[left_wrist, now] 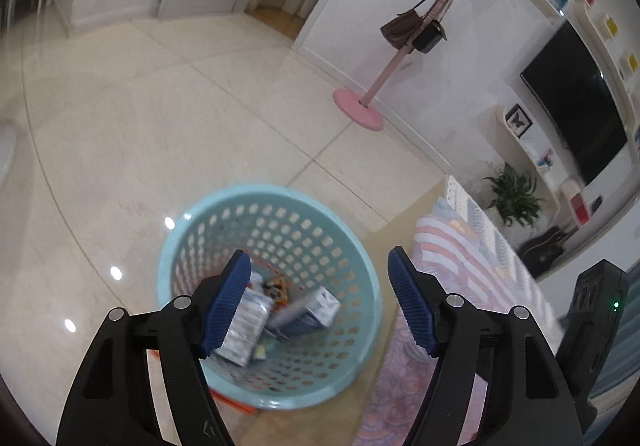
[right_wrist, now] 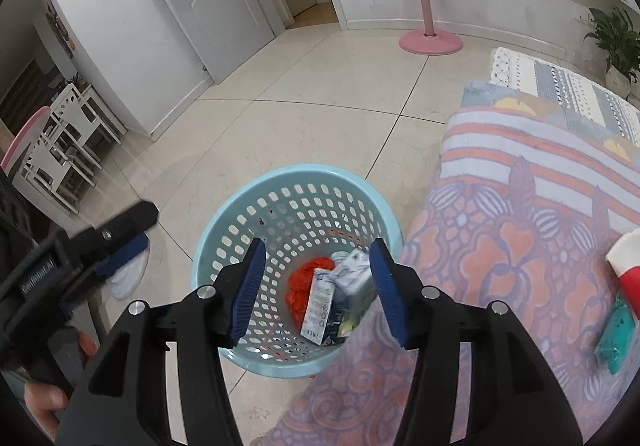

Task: Collect trash
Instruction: 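Carry both cartons over the blue basket and open both tools, then grasp the teal packet with the left tool while the right tool grasps the clear milk bottle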

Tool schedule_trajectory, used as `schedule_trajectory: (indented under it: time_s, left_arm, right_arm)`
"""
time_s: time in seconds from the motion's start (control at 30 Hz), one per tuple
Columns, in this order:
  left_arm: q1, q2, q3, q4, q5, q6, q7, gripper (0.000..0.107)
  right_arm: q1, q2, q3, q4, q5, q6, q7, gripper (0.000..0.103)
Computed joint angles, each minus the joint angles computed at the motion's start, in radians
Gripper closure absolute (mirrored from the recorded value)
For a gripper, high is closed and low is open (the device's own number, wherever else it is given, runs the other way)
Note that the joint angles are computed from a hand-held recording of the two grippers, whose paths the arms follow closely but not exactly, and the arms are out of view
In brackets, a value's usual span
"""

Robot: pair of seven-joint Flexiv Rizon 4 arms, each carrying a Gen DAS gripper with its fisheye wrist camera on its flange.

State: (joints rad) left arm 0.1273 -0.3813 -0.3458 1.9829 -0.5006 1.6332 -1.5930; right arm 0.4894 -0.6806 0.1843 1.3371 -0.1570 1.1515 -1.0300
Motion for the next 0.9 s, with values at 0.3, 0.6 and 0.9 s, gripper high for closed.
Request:
schedule_trajectory:
  time_s: [0.3, 0.6, 0.9]
  left_arm:
    - [-0.011, -0.010, -0.037, -0.027, 0.058, 0.070, -0.009, 0.037]
    - [0.054, -0.081, -0.249, -0.097, 0.221, 0.094, -0.011, 0.037]
    - [-0.134, -0.211, -0.217, -0.259, 0.265, -0.112, 0.173, 0.037]
  right_arm:
    - [0.009, 0.079, -0.054, 0.125, -0.063, 0.066, 0.039, 0.052]
    - [0.010, 0.305, -0.232, 0.439, -0.262, 0.240, 0.253, 0.052]
    - [-0.020, 0.488, -0.462, 0.711, -0.629, 0.291, 0.652, 0.045]
